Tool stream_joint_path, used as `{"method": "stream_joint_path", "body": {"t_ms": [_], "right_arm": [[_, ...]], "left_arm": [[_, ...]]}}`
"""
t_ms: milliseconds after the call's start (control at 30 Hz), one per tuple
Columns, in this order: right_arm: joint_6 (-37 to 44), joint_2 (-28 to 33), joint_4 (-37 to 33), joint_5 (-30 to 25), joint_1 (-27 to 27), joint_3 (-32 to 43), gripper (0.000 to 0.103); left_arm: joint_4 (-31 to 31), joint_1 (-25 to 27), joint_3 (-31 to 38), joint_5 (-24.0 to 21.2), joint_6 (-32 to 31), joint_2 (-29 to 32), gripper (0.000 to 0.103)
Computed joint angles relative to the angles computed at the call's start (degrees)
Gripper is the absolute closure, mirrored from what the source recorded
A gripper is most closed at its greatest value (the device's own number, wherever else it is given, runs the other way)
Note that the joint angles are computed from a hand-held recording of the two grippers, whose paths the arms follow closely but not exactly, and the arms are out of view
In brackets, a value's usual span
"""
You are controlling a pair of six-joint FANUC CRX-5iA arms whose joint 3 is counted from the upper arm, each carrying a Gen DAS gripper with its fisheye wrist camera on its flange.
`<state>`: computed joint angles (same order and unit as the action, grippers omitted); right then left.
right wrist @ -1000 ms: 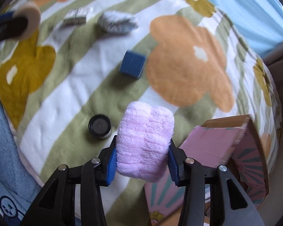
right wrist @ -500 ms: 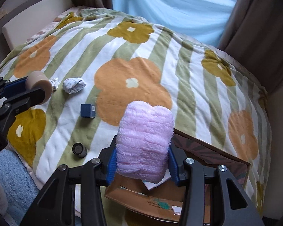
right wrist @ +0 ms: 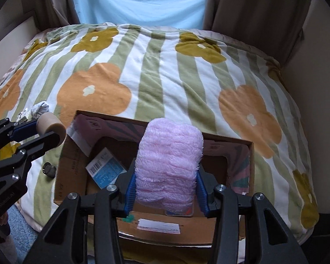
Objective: Organize objects
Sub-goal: 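Drop the tape roll with the left tool while the right tool drops the pink item into the box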
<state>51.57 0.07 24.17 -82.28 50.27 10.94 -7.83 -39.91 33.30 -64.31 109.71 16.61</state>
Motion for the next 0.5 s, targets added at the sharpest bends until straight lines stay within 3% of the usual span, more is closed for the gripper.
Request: {"method": "stream_joint_path", "body": {"t_ms": [500], "right_arm": [[-0.22, -3.74, -4.26, 4.75, -5.11, -7.56, 0.061]], "left_arm": [[0.96, -2.21, 7.23, -4.47, -1.55, 8.79, 0.078]]}}
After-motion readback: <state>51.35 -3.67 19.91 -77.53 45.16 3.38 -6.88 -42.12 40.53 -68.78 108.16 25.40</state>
